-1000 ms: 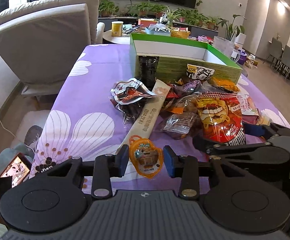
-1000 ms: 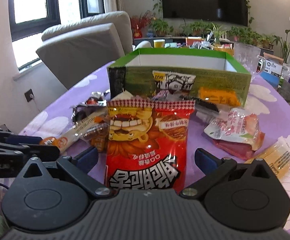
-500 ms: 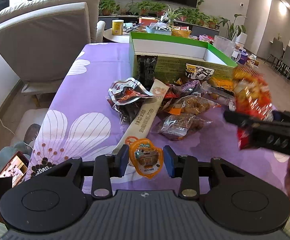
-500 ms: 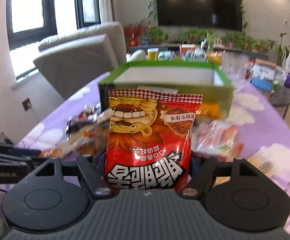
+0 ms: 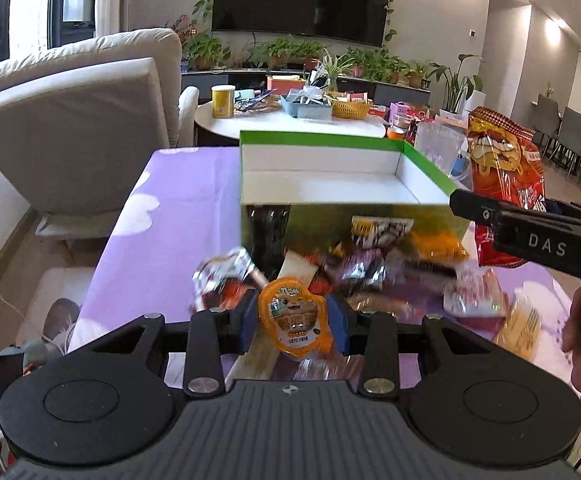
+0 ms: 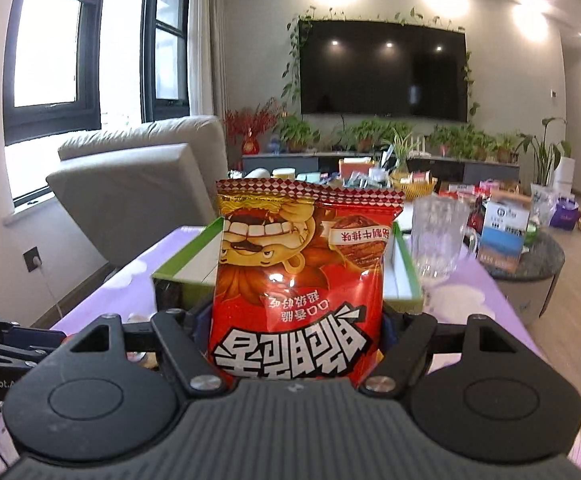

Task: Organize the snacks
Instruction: 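Carry the jelly cup and red bag into the green box with both tools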

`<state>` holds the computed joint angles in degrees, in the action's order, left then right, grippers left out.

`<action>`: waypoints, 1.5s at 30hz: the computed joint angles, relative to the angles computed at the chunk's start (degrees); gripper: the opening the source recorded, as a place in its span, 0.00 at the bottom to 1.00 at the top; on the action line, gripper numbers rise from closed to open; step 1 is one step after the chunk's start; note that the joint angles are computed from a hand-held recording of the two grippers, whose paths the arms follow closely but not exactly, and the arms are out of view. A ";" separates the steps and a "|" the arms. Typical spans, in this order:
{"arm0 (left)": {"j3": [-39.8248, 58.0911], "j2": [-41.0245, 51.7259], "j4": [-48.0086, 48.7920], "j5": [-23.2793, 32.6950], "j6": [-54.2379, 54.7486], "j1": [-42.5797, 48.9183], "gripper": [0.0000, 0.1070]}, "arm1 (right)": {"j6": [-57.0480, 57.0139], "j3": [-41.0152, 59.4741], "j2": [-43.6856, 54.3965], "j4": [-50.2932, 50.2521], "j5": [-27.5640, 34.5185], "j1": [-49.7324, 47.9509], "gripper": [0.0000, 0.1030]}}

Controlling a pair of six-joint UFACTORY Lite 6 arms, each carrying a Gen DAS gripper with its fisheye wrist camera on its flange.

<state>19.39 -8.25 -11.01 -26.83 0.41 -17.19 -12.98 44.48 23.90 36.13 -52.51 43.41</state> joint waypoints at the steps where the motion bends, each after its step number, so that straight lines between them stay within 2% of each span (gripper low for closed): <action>1: 1.77 1.59 0.05 -0.15 -0.16 -0.09 0.33 | 0.54 0.18 -0.11 -0.62 0.02 -0.89 0.56; 6: 10.53 7.98 0.08 -1.75 -1.30 -0.69 0.33 | 4.23 4.15 1.23 -6.22 2.51 -6.02 0.56; 13: 25.43 20.00 0.94 -2.70 -1.13 -0.33 0.33 | 1.54 12.97 7.33 -6.28 4.91 -8.50 0.56; 23: 43.83 37.79 -1.46 1.08 1.37 1.27 0.33 | -1.57 20.26 13.85 -3.85 7.82 -9.78 0.56; 35: 51.86 46.72 -6.22 6.92 7.15 0.76 0.33 | -5.04 27.81 19.97 -0.26 13.70 -10.53 0.56; 45: 50.36 45.88 -3.47 6.74 2.94 1.39 0.33 | -3.28 27.69 19.85 0.11 14.99 -10.48 0.56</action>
<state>69.75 37.63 -14.48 -20.09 3.35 -15.81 -16.27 72.17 43.74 36.23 -37.52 32.93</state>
